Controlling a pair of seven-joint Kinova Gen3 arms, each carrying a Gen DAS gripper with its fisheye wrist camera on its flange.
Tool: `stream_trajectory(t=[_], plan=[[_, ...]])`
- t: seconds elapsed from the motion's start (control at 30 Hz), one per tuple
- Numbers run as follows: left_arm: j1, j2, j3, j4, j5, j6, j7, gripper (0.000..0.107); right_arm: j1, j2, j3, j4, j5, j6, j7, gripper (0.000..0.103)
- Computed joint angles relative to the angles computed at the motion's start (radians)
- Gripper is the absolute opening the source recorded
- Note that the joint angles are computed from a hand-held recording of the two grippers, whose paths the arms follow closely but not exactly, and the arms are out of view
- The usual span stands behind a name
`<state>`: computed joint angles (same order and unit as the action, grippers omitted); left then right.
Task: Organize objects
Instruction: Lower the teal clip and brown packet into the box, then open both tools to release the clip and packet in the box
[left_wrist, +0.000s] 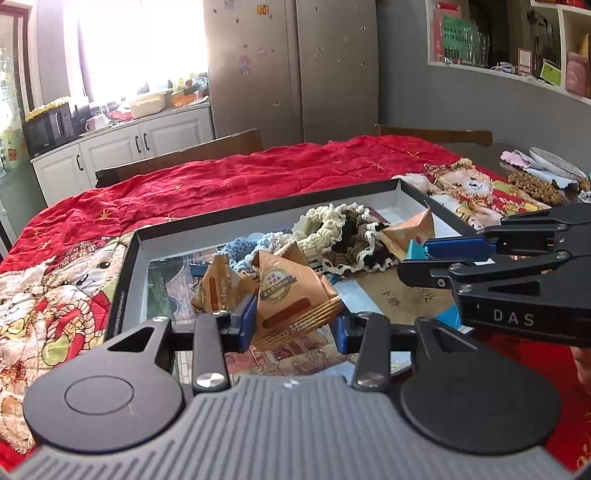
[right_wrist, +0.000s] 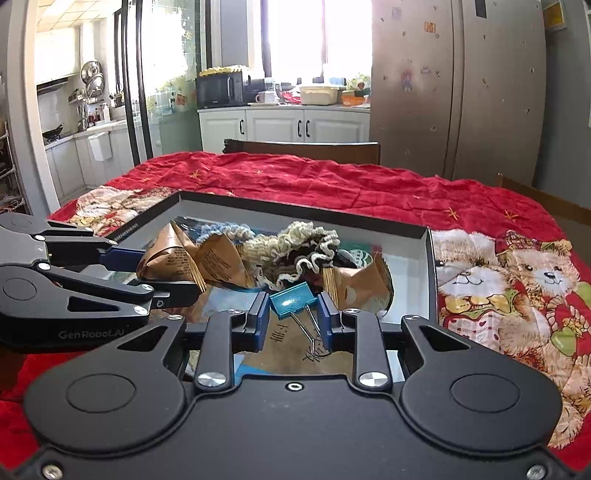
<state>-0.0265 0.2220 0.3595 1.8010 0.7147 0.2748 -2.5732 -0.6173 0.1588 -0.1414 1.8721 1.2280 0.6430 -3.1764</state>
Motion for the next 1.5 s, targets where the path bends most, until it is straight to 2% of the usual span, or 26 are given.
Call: stream_trajectory(t=[0.17, 0.5, 0.63, 0.93, 1.0, 1.17, 1.5], plan=[[0.053, 0.018, -0.039, -0.015, -0.086, -0.007, 0.072, 0.045, 0.013, 0.025, 0.01, -0.023, -0.058, -0.016, 0.059, 0.027], [0.066, 0.041, -0.039, -0.037, -0.201, 0.006, 0.165, 0.045, 0.006, 0.056, 0.043, -0.062, -0.166, -0.025, 0.17, 0.027], [0.07, 0.046, -0.043, -0.047, -0.232, 0.015, 0.198, 0.045, -0.002, 0.055, 0.057, -0.065, -0.18, -0.028, 0.178, 0.027], [0.052, 0.053, -0.029, -0.056, -0.233, 0.031, 0.206, 0.05, -0.006, 0.062, 0.07, -0.082, -0.216, -0.026, 0.227, 0.028], [0.05, 0.052, -0.028, -0.055, -0.232, 0.03, 0.205, 0.06, -0.007, 0.061, 0.072, -0.081, -0.217, -0.027, 0.229, 0.028], [0.04, 0.045, -0.017, -0.043, -0.223, 0.01, 0.199, 0.063, -0.008, 0.055, 0.08, -0.066, -0.19, -0.049, 0.184, 0.033], [-0.037, 0.002, 0.072, 0.017, -0.122, -0.045, 0.084, 0.074, -0.016, 0.013, 0.049, -0.019, -0.051, -0.032, 0.022, 0.043]])
